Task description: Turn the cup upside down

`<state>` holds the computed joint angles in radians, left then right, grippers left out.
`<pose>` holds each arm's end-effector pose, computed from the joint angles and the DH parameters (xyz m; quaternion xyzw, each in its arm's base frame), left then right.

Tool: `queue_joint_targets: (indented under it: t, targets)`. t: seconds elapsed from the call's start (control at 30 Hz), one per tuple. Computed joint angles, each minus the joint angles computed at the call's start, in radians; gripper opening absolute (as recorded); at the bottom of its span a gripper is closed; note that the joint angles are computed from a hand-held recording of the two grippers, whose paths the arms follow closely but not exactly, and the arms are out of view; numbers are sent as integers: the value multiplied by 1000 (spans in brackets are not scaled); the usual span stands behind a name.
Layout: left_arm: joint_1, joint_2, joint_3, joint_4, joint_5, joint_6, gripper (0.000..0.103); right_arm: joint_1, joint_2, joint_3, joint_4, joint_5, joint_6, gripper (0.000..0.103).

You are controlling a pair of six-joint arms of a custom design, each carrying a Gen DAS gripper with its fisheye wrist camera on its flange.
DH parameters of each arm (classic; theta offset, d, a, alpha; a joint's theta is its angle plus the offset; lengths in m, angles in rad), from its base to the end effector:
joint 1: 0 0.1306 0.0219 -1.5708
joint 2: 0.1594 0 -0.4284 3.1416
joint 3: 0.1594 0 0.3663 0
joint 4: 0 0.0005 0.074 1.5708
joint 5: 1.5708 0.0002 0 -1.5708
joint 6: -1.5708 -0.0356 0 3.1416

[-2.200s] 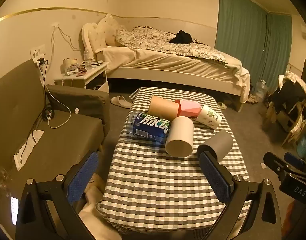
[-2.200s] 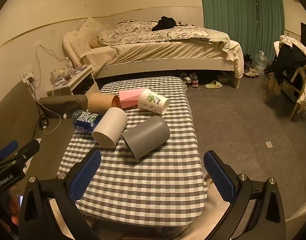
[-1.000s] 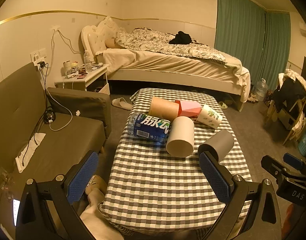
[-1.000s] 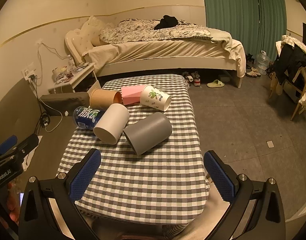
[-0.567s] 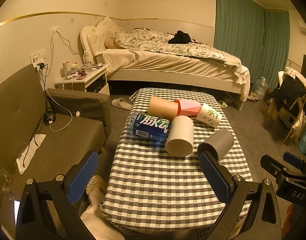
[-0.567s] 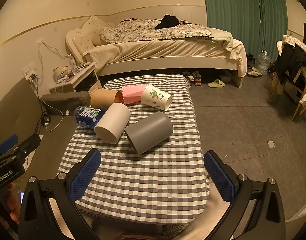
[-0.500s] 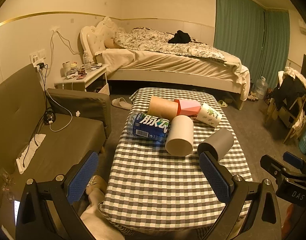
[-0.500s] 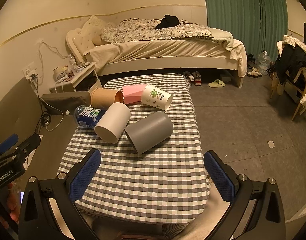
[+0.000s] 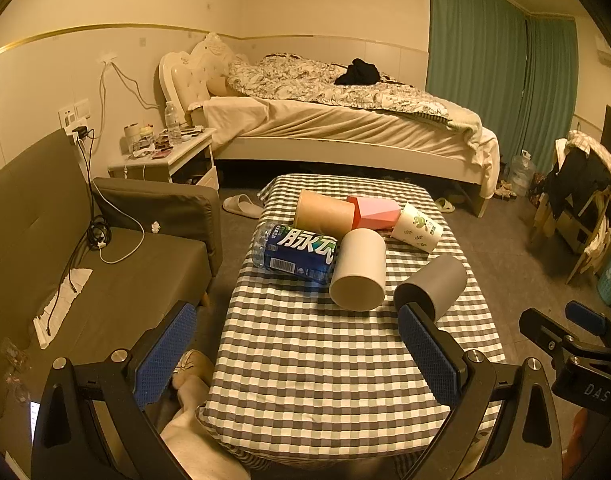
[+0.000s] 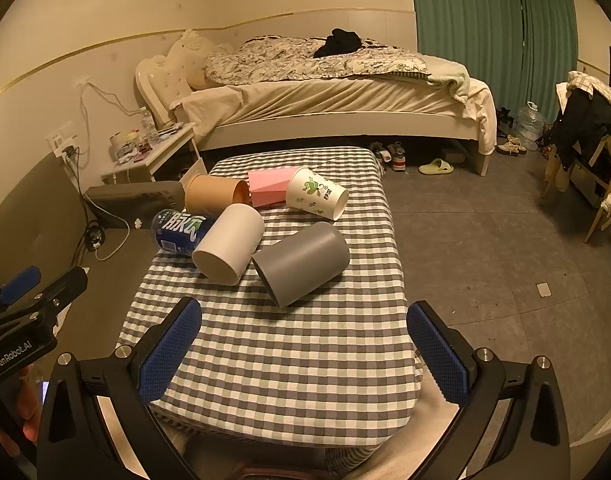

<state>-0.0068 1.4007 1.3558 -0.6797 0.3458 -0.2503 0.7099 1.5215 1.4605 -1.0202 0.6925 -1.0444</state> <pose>0.4635 -0.0157 0.4711 0.1852 0.8818 -0.1066 0.4205 0.3808 0.2966 0.4445 0.2330 0.8862 -0.0352 0.3989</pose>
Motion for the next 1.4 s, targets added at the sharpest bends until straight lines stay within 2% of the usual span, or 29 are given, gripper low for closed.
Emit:
queue_joint_targets:
  t: [0.57,0.83,0.97,1.13,1.3,1.4]
  targets:
    - [-1,-2,-2,-1,-5,-1,103,0,-6,-2,4,1,20,103]
    - [14,18,18,-26,-9,-5,103,-13,8,15,15,-25,81,103]
    - [3,73,79,-48,-44,10,103,-41,34,52,41,-78,176,103]
    - [3,160,169,-78,-88,16,103,-123,91,144,83,-200,362,103]
    - [0,280,300,-126,-134,43,103,-218,226,349,31,-307,600,103]
    - [-6,347,366,-141,-168,51,103,-265,343,510,-32,-359,747,103]
